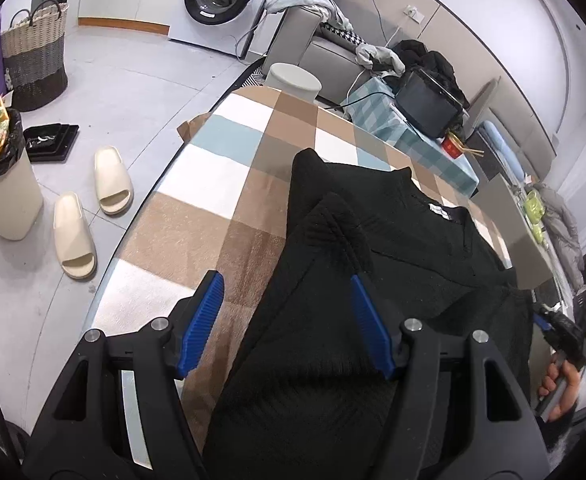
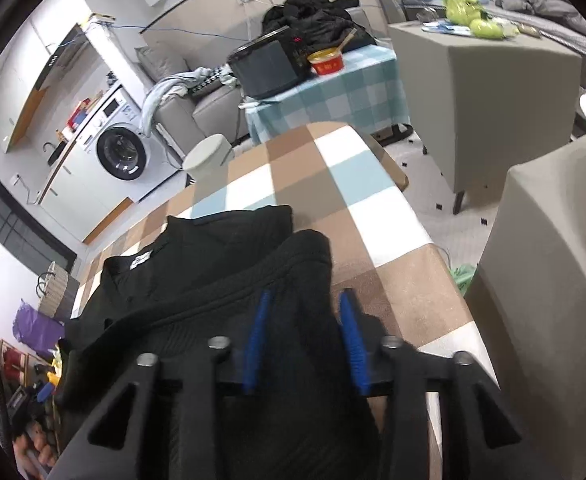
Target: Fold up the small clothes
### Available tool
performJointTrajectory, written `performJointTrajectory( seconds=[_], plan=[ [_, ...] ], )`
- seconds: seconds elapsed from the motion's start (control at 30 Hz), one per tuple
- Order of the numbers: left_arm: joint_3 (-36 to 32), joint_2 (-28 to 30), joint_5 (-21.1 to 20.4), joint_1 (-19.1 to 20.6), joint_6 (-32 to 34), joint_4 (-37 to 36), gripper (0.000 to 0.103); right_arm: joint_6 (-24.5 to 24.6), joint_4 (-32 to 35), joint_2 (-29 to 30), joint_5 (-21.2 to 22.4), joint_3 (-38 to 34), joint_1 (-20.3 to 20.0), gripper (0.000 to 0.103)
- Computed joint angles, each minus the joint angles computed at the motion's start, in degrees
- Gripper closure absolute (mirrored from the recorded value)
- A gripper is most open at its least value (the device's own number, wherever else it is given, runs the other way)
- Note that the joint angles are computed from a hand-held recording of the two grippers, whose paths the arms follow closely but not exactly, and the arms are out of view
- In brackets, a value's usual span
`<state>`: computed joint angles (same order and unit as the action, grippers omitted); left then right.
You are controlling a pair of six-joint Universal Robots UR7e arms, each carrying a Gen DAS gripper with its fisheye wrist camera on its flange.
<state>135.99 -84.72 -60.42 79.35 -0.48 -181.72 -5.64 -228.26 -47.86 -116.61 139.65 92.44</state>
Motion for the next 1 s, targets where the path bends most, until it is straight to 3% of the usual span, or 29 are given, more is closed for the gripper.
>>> performJointTrajectory(
  seconds=[0.2,0.3,0.57,0.6,0.67,0.7,0.73,0.93,1.0],
  plan=[
    [-2.75,6.29,3.59,-2.50,4.60,-2.57,0.040,-1.32,-0.25,0.80,0.33,1.14,0.93,0.061],
    [-4.68,7.88,3.42,-3.56,5.56,1.78,0.040,-0.83,-0.48,1.15,-0.35,1.67,1.42,0.061],
    [-11.05,14.01,7.79,-4.35,-0.78,7.69,0.041,-0.66,-3.06,2.28,0.36,3.14,2.16,0.057],
    [-12.21,14.95,8.57,-4.16,-2.14,8.78,0.045,-0.64,-3.23,2.61,0.26,3.17,2.14,0.057],
    [-13.05,16.03,10.50,-4.16,-2.30,9.28,0.084,-0.37,-3.13,2.77,0.18,3.31,1.96,0.057],
    [-12.91,16.45,12.14,-4.41,-1.09,8.35,0.090,-0.20,-3.30,2.87,0.22,3.46,1.81,0.057],
    [-12.55,16.25,11.38,-4.11,0.51,6.99,0.103,-0.13,-3.40,2.78,0.38,3.65,1.70,0.057],
    [-8.86,10.94,7.21,-3.87,5.02,1.08,0.103,0.03,-5.09,2.28,1.37,4.85,0.83,0.057],
    [-7.88,9.71,7.67,-4.51,6.66,-1.17,0.103,0.17,-5.09,2.13,1.57,4.98,0.65,0.057]
  ],
)
